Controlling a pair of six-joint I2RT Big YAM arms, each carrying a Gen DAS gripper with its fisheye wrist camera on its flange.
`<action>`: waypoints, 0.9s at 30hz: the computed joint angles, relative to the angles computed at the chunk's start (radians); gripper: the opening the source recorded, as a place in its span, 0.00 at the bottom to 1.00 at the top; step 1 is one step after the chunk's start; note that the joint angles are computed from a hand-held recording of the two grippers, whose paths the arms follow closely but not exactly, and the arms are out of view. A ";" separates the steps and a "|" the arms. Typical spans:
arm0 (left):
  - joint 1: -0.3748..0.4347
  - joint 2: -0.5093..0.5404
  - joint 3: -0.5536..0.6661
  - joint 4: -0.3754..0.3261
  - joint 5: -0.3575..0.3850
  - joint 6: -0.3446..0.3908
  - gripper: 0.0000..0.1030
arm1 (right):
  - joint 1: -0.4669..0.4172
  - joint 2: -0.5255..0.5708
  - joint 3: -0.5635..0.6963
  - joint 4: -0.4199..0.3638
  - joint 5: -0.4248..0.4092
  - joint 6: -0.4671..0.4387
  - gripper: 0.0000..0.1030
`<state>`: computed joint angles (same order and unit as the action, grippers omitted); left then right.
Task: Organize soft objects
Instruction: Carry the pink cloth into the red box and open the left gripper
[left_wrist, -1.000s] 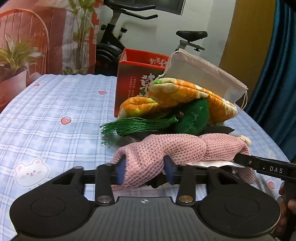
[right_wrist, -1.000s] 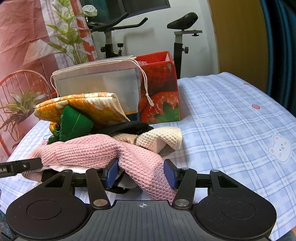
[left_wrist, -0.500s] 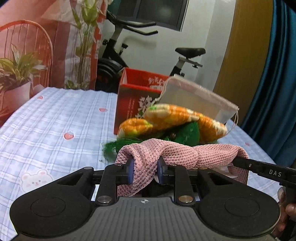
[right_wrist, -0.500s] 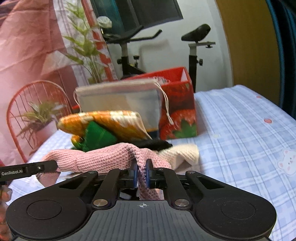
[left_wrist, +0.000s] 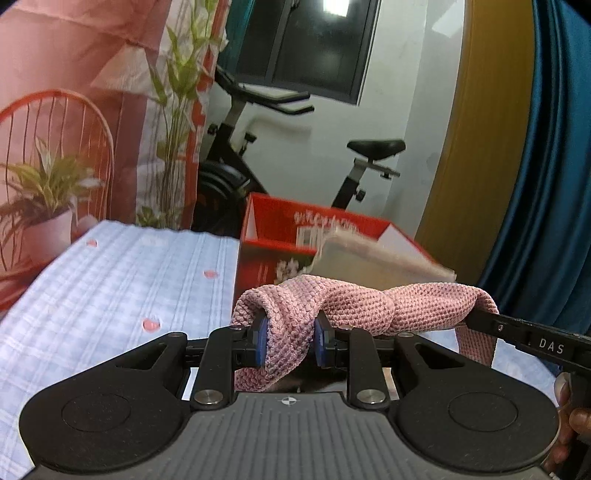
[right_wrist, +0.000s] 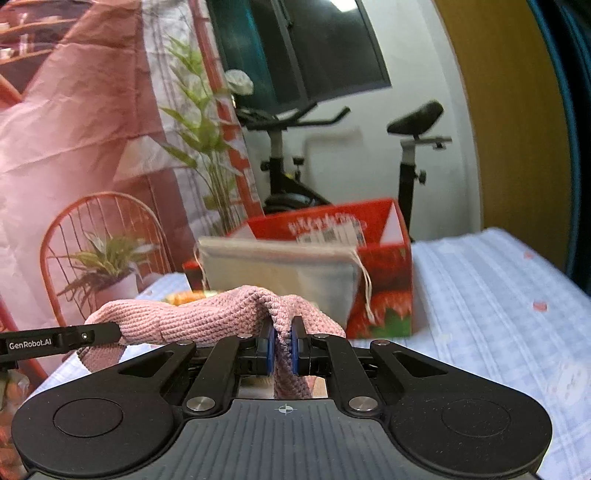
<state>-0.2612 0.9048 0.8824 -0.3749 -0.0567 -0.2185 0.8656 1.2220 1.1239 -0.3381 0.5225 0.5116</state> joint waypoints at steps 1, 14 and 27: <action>0.003 0.003 0.012 0.002 0.003 0.005 0.25 | -0.001 0.000 0.010 0.000 0.000 -0.014 0.08; 0.033 0.193 0.292 -0.067 0.073 0.082 0.25 | -0.148 0.057 0.247 -0.070 -0.161 -0.183 0.08; 0.095 0.505 0.572 -0.227 0.257 0.034 0.25 | -0.354 0.232 0.397 -0.145 -0.379 -0.105 0.08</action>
